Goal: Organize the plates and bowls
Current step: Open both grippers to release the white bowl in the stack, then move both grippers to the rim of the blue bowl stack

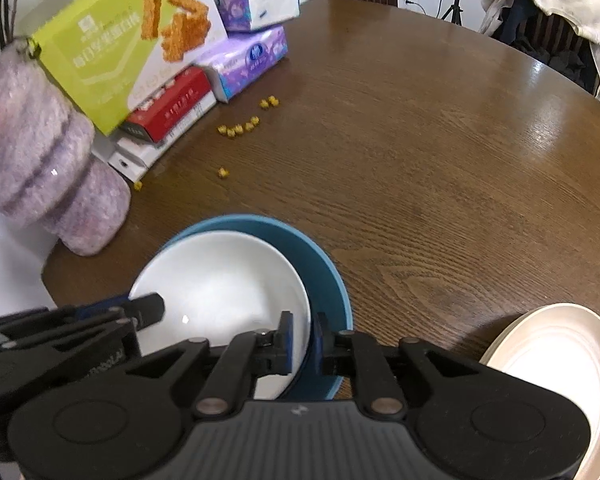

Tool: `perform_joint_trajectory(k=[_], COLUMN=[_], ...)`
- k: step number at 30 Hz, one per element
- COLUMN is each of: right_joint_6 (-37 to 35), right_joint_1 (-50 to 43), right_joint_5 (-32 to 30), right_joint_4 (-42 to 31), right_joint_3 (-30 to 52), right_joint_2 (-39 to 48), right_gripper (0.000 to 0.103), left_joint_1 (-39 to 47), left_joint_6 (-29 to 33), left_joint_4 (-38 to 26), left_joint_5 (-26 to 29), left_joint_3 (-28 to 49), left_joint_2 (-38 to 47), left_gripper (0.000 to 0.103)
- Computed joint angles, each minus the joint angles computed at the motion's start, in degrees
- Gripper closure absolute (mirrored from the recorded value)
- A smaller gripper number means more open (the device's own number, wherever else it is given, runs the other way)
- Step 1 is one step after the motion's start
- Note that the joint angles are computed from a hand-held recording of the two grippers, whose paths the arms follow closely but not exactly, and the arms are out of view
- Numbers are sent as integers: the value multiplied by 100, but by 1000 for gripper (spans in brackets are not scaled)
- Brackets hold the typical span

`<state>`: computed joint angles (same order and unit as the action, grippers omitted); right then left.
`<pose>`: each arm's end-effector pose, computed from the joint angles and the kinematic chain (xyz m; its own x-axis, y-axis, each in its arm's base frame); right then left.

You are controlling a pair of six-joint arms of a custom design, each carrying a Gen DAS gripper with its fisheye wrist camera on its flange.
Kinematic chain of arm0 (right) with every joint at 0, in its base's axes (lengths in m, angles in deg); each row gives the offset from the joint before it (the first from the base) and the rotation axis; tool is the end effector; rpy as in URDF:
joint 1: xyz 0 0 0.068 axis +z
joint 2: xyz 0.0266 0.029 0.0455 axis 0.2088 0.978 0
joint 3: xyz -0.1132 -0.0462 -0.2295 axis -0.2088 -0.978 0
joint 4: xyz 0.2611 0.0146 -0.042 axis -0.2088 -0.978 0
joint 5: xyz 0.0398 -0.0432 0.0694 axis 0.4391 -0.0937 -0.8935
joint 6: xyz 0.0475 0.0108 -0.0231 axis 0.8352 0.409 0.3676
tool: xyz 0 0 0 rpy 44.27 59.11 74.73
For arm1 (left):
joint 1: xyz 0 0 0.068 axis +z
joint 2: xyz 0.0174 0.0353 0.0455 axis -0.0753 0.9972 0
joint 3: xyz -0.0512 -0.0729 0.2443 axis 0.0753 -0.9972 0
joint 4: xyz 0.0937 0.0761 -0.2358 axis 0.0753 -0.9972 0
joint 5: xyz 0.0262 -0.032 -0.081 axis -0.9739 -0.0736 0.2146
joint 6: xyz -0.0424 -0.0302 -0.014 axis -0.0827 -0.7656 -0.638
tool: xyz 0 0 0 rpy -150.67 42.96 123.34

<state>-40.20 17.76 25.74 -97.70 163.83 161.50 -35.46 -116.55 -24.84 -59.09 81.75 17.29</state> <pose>0.3342 0.0392 0.2298 -0.9228 -0.1171 -0.3671 -0.1798 0.9734 0.1416 0.2976 -0.1727 0.2544 -0.8718 -0.1838 -0.4541 -0.1218 0.9792 -0.1625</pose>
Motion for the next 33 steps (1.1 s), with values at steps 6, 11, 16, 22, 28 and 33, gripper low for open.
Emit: perform_joint_trajectory(k=[6, 11, 16, 22, 28, 33], right_joint_6=[-98, -331, -543, -724, -891, -1266], right_joint_1=[-269, -527, -896, -1206, -1497, -1685], right_joint_5=[-363, -392, -658, -716, -910, -1141], right_joint_4=[87, 154, 137, 42, -54, -165], right_joint_3=[-151, -487, -945, -1461, -1864, -2067], right_joint_2=[-421, -834, -1321, -1964, -2713, -3093], right_gripper=[64, 39, 17, 6, 0, 0], left_joint_1=[-10, 14, -60, -189, -414, -591], left_joint_6=[144, 243, 328, 274, 196, -101], left_joint_4=[69, 199, 379, 455, 369, 339], left_joint_5=[-165, -222, -307, -361, -567, -729], left_joint_3=[-222, -635, -1158, -1681, -1922, -1991], left_joint_2=[-392, -837, -1392, -2025, -2391, -2460], left_gripper=[34, 17, 1, 0, 0, 0])
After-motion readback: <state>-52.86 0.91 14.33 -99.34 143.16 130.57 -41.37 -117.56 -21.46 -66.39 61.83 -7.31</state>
